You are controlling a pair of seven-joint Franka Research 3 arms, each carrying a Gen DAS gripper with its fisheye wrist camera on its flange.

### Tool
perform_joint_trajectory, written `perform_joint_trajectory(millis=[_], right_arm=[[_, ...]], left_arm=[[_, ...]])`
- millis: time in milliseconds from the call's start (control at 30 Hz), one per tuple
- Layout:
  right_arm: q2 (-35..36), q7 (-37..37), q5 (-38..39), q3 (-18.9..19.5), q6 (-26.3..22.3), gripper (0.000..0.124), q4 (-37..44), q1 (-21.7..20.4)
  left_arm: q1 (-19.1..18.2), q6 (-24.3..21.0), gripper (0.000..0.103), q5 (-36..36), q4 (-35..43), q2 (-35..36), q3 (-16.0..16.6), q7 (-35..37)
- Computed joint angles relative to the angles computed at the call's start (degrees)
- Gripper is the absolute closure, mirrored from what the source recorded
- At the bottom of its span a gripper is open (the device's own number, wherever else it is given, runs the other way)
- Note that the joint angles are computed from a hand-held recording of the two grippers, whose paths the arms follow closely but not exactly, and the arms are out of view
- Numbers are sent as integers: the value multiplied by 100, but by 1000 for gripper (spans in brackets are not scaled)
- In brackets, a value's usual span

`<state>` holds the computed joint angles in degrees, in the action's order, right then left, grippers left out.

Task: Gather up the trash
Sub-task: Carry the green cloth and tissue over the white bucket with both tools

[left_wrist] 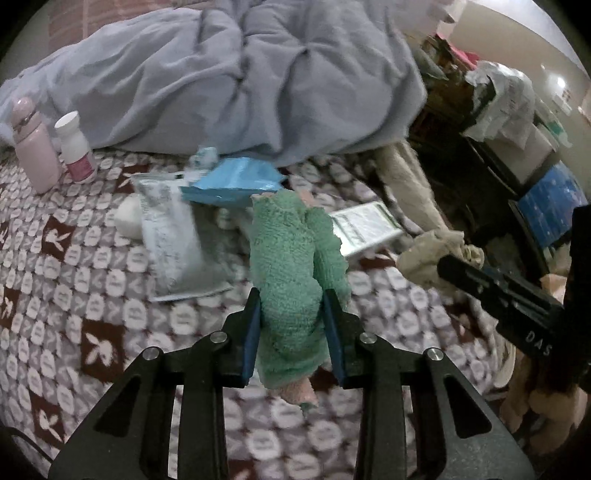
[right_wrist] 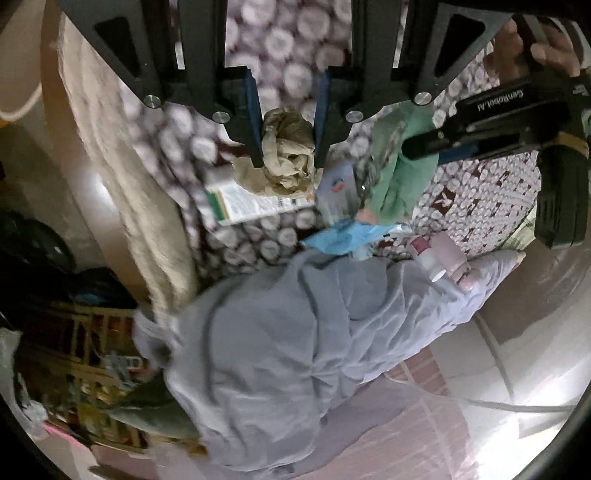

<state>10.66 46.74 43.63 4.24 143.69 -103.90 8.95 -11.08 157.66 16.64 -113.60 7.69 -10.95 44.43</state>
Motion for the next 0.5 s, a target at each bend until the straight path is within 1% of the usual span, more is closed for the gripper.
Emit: perform_joint_trajectory(millis=[167,233,500], right_arm=[[-397,-56,138,-134,64,100,-528,-113],[-501,-41,172,-205,2,100,-652,-164],[-906,-205,291,-395,99,100,-1118,-250]], left_arm=[[-188,-158,73,276,264,132,-51,-99],[-255,-213,74,321,392,204,-77,-106],[-535,-400,73,608,849,469,-103,-160]])
